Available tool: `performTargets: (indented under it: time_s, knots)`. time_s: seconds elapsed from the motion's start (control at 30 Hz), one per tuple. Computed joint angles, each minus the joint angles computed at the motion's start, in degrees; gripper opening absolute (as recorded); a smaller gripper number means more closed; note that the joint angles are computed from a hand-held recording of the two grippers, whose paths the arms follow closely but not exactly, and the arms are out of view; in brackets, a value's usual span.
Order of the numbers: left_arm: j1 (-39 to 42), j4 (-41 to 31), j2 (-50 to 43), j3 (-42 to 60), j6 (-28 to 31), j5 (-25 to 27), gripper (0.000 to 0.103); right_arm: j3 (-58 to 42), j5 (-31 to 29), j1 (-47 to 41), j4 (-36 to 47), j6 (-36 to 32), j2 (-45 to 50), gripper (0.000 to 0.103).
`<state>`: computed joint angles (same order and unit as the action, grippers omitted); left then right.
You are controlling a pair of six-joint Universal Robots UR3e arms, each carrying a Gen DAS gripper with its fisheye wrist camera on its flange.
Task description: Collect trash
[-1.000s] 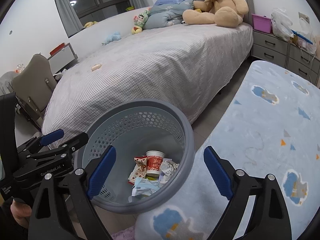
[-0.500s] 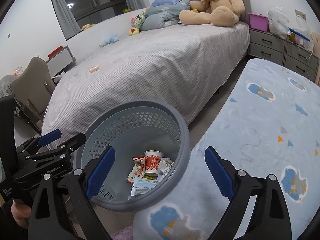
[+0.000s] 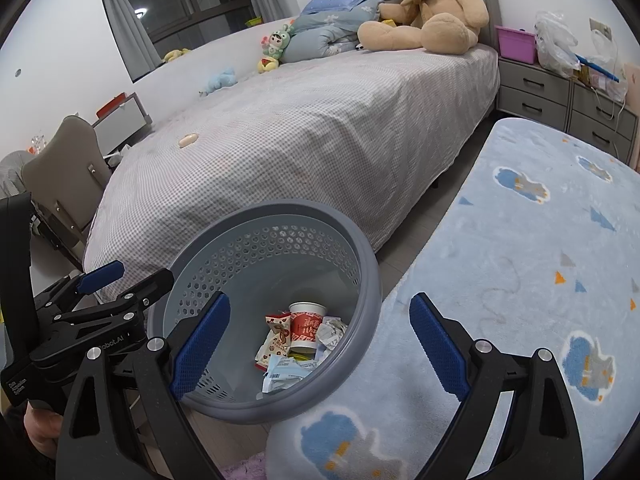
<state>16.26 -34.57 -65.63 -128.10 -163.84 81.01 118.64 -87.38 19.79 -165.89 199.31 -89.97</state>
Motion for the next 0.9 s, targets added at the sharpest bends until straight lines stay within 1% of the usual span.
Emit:
performTargets:
  time_s: [0.9]
  knots:
    - [0.19, -0.86, 0.14, 0.32, 0.07, -0.11, 0.083, 0.13, -0.32, -0.08, 0.27, -0.13, -0.56, 0.090]
